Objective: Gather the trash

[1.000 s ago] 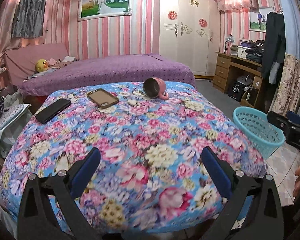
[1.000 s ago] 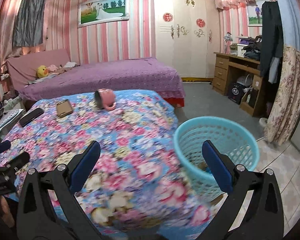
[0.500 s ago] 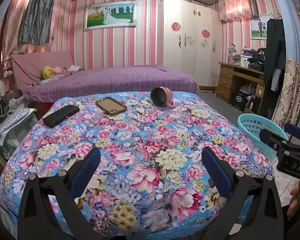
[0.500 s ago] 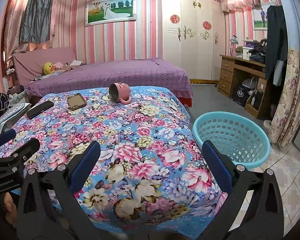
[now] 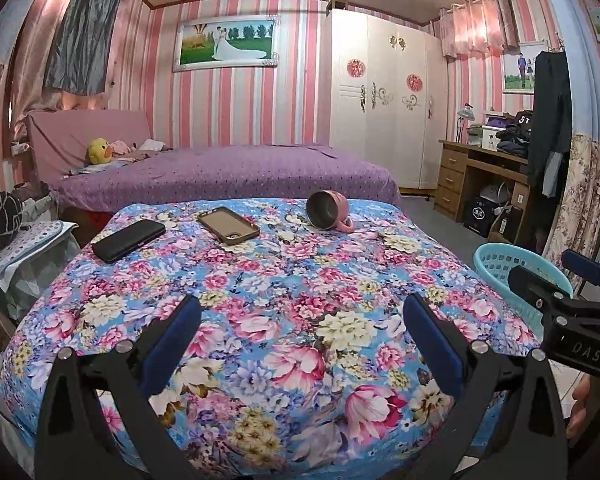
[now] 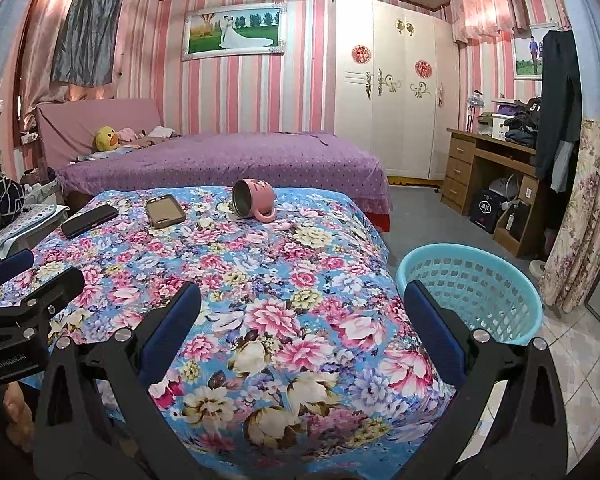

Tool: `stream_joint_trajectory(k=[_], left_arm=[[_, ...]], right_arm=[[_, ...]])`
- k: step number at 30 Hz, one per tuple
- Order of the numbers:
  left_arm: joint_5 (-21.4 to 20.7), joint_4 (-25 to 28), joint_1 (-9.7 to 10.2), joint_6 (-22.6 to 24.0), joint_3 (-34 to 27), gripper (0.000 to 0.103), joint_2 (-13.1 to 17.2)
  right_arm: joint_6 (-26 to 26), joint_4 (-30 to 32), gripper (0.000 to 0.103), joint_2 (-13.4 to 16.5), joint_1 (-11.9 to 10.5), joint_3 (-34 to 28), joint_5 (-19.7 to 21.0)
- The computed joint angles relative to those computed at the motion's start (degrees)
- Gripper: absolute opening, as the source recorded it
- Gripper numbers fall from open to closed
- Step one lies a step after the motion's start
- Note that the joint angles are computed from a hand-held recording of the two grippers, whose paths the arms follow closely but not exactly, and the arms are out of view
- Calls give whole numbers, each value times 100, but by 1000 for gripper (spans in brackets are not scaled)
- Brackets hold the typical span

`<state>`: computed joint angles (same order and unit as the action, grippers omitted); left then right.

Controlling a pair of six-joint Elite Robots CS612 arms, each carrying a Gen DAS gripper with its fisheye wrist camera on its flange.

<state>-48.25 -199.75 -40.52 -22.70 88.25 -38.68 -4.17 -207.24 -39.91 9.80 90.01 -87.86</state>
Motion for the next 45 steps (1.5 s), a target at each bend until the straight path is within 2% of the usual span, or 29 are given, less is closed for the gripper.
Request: stream_joint_trajectory(k=[45], left_arm=[[290, 18, -9, -137, 4, 99, 32]], right_arm=[[19, -68, 99, 6, 5, -30, 10]])
